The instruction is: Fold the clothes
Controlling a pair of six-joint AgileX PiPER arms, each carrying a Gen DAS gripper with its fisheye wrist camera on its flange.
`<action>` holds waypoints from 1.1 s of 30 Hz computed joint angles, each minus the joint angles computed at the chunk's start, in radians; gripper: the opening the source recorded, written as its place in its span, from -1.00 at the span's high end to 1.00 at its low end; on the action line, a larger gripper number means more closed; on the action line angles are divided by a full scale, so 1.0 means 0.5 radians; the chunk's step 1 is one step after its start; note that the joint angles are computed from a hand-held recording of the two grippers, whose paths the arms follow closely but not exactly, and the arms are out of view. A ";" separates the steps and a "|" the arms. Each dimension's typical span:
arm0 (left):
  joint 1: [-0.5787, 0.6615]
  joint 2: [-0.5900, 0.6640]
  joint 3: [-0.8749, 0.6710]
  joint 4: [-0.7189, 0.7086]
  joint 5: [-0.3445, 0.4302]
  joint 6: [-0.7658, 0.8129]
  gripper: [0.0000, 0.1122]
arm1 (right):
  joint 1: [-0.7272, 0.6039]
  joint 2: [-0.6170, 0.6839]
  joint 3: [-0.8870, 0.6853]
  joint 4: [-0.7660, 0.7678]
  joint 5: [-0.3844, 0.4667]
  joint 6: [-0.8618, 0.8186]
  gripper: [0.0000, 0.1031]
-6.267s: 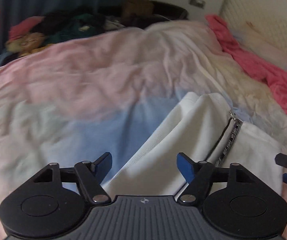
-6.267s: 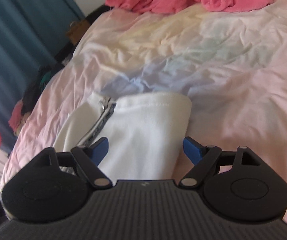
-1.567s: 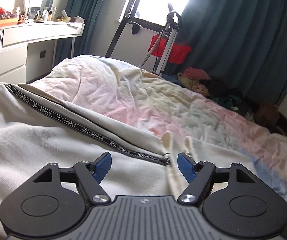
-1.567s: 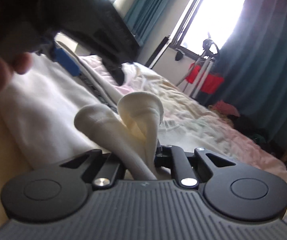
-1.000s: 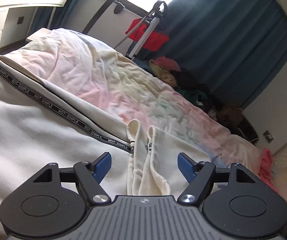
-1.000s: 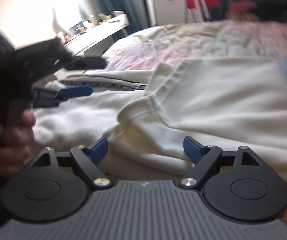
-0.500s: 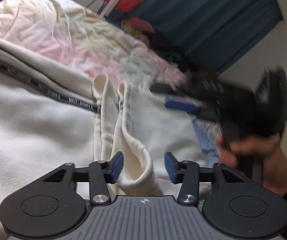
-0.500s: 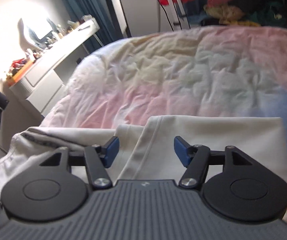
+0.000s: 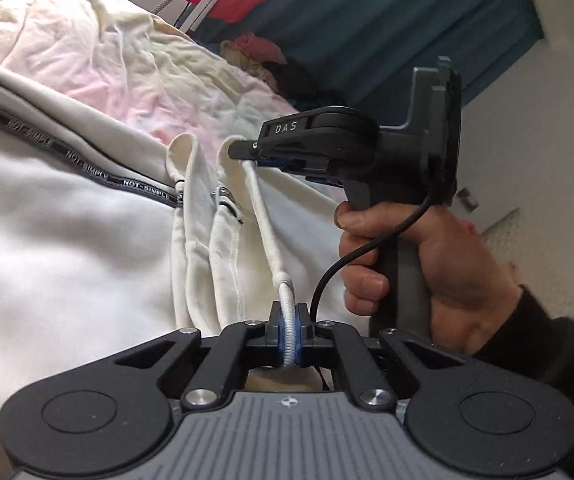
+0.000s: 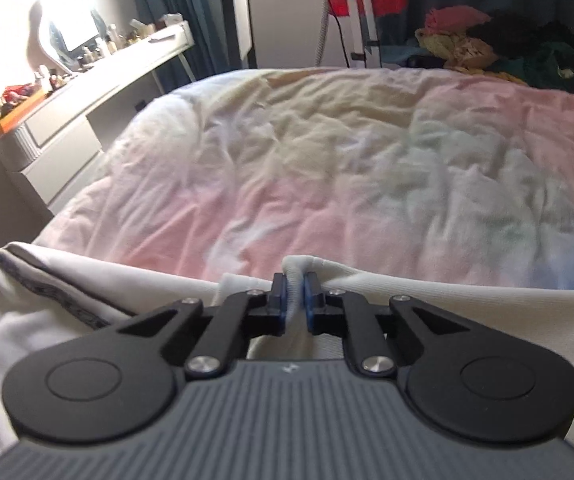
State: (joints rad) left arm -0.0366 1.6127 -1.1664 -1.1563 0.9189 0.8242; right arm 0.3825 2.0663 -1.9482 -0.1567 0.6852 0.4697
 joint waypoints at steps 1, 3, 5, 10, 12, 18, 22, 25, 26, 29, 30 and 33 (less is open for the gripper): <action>0.031 -0.055 0.051 -0.033 0.025 0.027 0.92 | 0.030 -0.032 0.044 -0.043 -0.043 -0.024 0.77; 0.014 -0.100 0.096 0.008 -0.024 -0.003 0.92 | 0.071 0.001 0.028 -0.113 -0.018 -0.019 0.77; -0.042 -0.089 0.077 0.139 -0.102 -0.134 0.92 | 0.096 0.064 -0.013 -0.163 0.027 0.007 0.77; -0.126 -0.085 0.053 0.337 -0.238 -0.255 0.90 | 0.025 0.116 0.090 -0.045 -0.114 0.060 0.71; -0.129 -0.107 0.057 0.334 -0.245 -0.221 0.86 | 0.000 0.082 0.100 0.045 -0.098 0.035 0.70; -0.253 -0.331 0.116 0.539 -0.475 -0.314 0.34 | -0.013 -0.224 0.361 0.039 -0.156 0.170 0.06; -0.386 -0.487 0.129 0.826 -0.645 -0.595 -0.20 | 0.034 -0.574 0.716 -0.197 -0.286 0.433 -0.63; -0.489 -0.617 0.141 1.117 -0.748 -0.871 -0.44 | 0.113 -0.853 0.947 -0.473 -0.276 0.692 -0.63; -0.517 -0.662 0.141 1.196 -0.759 -0.944 -0.44 | 0.144 -0.944 1.014 -0.563 -0.259 0.776 -0.63; -0.639 -0.774 0.154 1.523 -0.796 -1.258 -0.48 | 0.278 -1.217 1.219 -0.880 -0.153 1.087 -0.63; -0.678 -0.801 0.158 1.612 -0.795 -1.332 -0.49 | 0.337 -1.302 1.283 -0.986 -0.100 1.190 -0.63; -0.809 -0.876 0.182 1.890 -0.801 -1.537 -0.56 | 0.548 -1.536 1.482 -1.311 0.075 1.489 -0.63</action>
